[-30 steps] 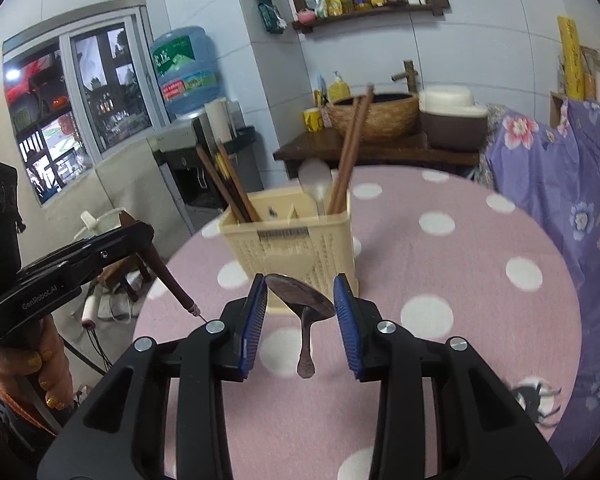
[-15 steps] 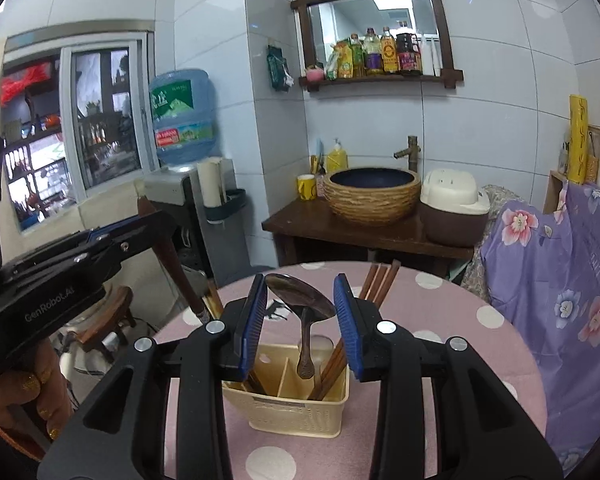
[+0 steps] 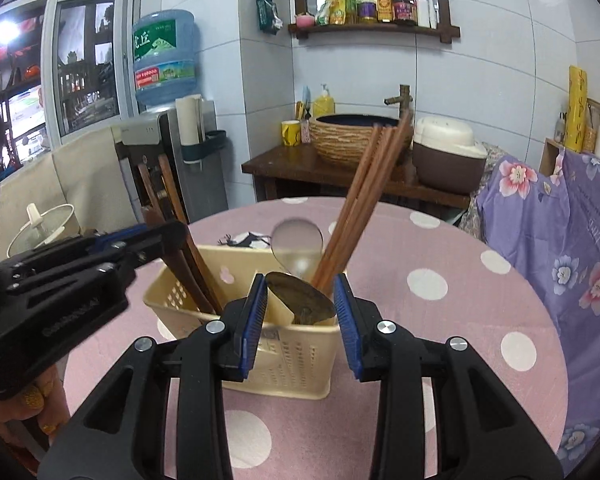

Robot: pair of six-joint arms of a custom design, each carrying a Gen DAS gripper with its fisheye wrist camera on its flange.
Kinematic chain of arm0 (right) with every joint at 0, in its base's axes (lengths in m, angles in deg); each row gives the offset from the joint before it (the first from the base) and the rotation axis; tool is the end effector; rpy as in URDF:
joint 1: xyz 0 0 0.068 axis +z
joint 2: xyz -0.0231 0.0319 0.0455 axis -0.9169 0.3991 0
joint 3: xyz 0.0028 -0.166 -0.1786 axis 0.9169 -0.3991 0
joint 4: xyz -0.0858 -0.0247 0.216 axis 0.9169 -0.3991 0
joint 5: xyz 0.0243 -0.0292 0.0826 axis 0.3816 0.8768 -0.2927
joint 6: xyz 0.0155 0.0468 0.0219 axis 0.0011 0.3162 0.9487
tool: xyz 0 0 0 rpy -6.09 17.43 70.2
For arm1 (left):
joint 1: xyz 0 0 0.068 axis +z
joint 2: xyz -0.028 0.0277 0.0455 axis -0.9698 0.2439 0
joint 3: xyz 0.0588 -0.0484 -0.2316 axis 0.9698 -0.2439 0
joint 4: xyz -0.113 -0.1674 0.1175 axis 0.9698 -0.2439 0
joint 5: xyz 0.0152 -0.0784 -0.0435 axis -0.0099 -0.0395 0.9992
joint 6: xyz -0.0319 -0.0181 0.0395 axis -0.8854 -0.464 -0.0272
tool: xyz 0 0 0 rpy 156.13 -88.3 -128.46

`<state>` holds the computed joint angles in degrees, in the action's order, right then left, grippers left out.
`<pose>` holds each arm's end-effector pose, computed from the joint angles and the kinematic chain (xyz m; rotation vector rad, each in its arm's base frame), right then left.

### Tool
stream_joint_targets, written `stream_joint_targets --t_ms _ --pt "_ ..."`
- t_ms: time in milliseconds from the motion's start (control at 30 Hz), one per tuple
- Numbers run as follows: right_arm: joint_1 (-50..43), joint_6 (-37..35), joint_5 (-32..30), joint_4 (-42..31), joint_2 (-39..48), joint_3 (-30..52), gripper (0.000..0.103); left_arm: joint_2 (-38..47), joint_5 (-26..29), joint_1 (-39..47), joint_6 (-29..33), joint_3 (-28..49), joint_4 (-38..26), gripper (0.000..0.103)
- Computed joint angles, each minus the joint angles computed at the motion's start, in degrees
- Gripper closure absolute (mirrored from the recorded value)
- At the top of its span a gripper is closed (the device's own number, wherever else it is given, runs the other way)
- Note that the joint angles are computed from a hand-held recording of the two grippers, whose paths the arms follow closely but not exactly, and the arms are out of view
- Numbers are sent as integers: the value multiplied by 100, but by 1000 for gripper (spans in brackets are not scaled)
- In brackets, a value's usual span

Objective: Organize utensils

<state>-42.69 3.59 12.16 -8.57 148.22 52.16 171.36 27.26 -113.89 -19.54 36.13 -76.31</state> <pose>0.3383 0.1457 0.3212 -0.2566 2.1137 0.2282 0.2668 -0.1924 0.3454 0.1279 2.0481 -0.2344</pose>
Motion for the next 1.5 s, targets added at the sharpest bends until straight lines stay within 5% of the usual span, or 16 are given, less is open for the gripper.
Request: stream_joint_targets --t_ms 200,300,333,533,733,933,1067,1233,1367,1500 --pt "-9 -28 -4 553 -158 -505 67 48 96 29 -31 102 -77 87" --pt "33 -88 82 946 -367 -886 54 -160 139 22 -43 -219 296 86" --pt "51 -126 152 1161 -496 -1104 41 -259 91 -6 -20 -314 381 83" --pt "242 -224 675 1779 -1326 -2051 22 -991 -463 -320 69 -990 723 51" --pt "359 -297 1058 1994 -2560 -3381 6 -2366 -1365 -765 125 -2537 1268 5" --pt "316 484 951 1803 -3944 -4854 6 -3376 -2483 -1476 -625 -3666 683 5" --pt "900 891 1532 1777 -4993 -6083 6 -3777 -3132 -2176 -1644 -4232 -125 5" --pt "2332 1420 2946 1142 -6091 -6942 6 -3831 -4287 -3661 -4061 -4486 -1787 5" --pt "4314 2150 4736 188 -6661 -6988 6 -3318 -4707 -4640 -5965 -4229 -3276 5" --pt "6034 3428 6221 -1110 -6187 -6478 6 -3094 -4945 -5283 -7139 -4035 -4188 5"
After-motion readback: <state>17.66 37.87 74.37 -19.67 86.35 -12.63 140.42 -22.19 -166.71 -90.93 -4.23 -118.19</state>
